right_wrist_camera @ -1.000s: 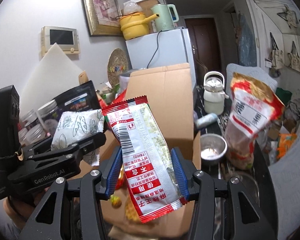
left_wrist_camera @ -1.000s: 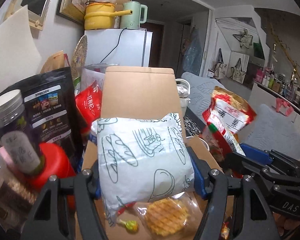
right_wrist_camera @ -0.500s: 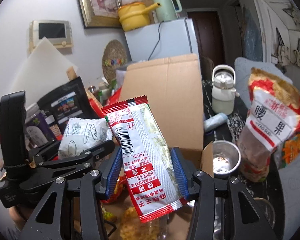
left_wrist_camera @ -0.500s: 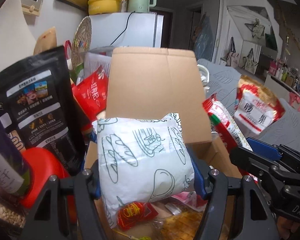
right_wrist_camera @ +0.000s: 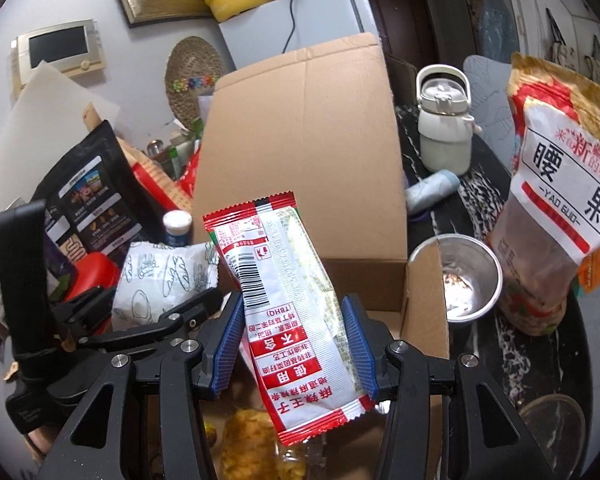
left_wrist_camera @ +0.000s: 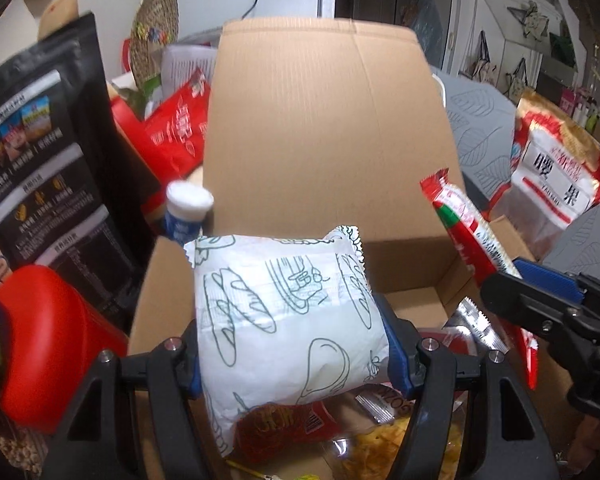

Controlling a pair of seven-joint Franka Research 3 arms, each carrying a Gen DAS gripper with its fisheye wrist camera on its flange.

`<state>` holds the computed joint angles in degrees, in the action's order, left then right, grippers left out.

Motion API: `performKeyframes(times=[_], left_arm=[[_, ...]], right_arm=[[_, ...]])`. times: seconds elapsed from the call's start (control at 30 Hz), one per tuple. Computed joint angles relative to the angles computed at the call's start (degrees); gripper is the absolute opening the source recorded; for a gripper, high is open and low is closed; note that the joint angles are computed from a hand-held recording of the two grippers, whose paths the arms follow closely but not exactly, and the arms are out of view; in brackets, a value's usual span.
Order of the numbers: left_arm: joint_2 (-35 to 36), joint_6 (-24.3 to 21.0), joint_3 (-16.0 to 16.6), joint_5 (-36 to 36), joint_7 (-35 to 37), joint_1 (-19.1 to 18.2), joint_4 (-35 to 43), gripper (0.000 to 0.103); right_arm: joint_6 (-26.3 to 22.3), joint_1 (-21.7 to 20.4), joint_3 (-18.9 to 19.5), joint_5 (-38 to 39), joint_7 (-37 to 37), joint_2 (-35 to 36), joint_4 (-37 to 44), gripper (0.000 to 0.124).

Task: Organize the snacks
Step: 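Open left tool dropping white bag while right tool releases packet into box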

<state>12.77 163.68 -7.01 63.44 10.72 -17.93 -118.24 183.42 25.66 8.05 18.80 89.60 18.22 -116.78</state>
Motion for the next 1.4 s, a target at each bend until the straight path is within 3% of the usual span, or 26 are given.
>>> performKeyframes(times=[0.03, 0.17, 0.27, 0.4, 0.43, 0.57, 0.83, 1.0, 1.13, 1.27, 1.33, 1.4], left_arm=[[0.6, -0.6, -0.5, -1.9, 2.1, 0.3, 0.3, 0.067], [2.4, -2.3, -1.6, -8.8, 8.8, 0.7, 1.4, 0.067], [3.6, -4.2, -2.2, -14.5, 13.9, 0.7, 2.1, 0.067], [4.7, -6.1, -1.9, -19.0, 17.9, 0.1, 3.3, 0.068], [4.8, -6.5, -1.7, -19.4, 18.5, -0.2, 3.5, 0.068], [5.7, -8.2, -2.0, -22.3, 22.4, -0.5, 4.7, 0.070], [5.4, -9.0, -1.5, -24.2, 22.7, -1.5, 4.6, 0.071], [4.7, -10.2, -2.1, -26.0, 23.5, -1.4, 4.1, 0.071], [2.9, -9.7, -2.4, -25.6, 22.6, -1.6, 2.3, 0.071], [0.2, -8.8, -2.9, -26.0, 21.8, -1.4, 0.0, 0.071], [-1.5, -8.6, -2.7, -23.9, 19.7, -1.8, -1.1, 0.071], [-3.6, -11.0, -2.5, -19.4, 16.4, -2.7, -1.8, 0.071]], right_arm=[[-0.4, 0.5, -0.6, -0.2, 0.2, 0.0, 0.0, 0.049], [-5.4, 7.2, -8.8, -4.3, 5.7, 0.7, 1.5, 0.049], [-7.0, 5.9, -7.9, -5.8, 7.0, 1.2, 2.0, 0.049], [-8.1, 13.1, -16.9, -14.4, 16.2, 1.6, 2.1, 0.049], [-8.6, 13.2, -17.2, -15.4, 17.4, 1.7, 2.2, 0.049], [-10.1, 8.2, -11.9, -15.4, 16.2, 1.9, 2.7, 0.049], [-10.2, 8.8, -12.7, -19.7, 20.2, 1.3, 2.3, 0.056], [-9.1, 4.7, -7.8, -16.2, 17.3, -0.1, 0.6, 0.058], [-8.5, 8.3, -11.4, -19.7, 19.8, -2.4, -1.4, 0.061], [-8.2, 13.0, -16.5, -28.3, 26.0, -5.3, -3.7, 0.066], [-8.3, 15.4, -19.2, -34.3, 31.3, -6.9, -4.8, 0.066], [-8.4, 15.5, -19.4, -37.3, 34.2, -8.4, -5.9, 0.066]])
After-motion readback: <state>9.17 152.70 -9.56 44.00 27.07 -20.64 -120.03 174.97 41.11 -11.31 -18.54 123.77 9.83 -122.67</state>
